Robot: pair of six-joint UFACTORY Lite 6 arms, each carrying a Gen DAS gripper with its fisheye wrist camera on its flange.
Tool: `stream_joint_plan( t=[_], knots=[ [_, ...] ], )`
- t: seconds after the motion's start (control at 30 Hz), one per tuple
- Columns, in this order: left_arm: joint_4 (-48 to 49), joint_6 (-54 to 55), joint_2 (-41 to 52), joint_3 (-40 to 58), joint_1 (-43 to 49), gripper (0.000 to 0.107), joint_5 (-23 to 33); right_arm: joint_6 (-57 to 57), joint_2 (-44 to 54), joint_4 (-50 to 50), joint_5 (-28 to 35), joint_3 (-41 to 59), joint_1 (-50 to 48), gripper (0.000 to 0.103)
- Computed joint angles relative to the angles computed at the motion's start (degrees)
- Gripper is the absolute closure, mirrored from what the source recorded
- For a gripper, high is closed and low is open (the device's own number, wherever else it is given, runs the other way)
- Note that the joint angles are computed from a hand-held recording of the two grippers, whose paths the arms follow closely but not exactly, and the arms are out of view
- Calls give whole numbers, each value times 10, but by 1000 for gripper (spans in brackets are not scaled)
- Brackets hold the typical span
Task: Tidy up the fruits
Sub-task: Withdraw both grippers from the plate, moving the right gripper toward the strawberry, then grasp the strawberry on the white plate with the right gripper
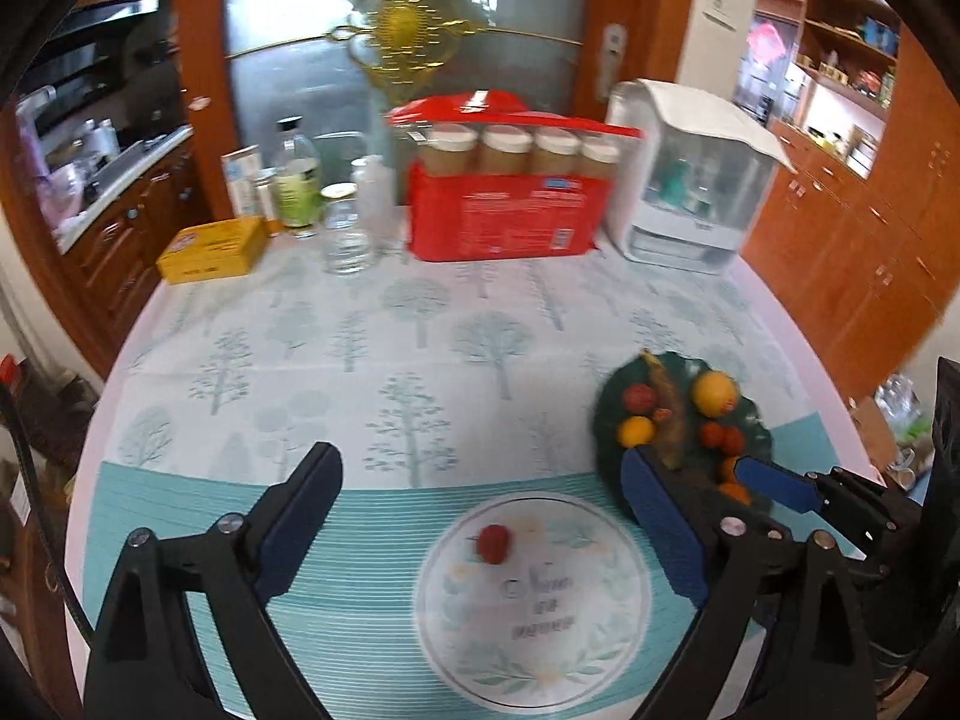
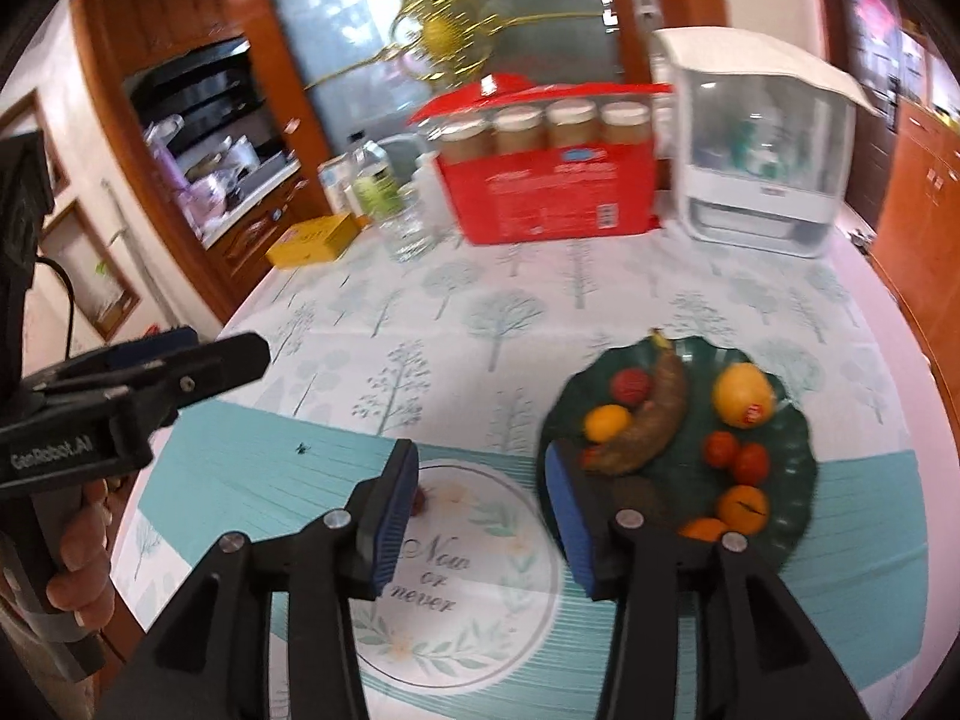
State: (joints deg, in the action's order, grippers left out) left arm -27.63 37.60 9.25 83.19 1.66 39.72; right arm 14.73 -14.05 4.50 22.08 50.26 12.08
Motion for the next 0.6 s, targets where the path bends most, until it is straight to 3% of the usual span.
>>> stream_joint_plan(
  t=[0.4,0.6],
  knots=[
    [3,46,100,-48,81,11,-69,64,236,-55,-75,71,109,53],
    [8,55,160,-41,96,11,-92,19,341,-1,-89,126,113,53]
  ],
)
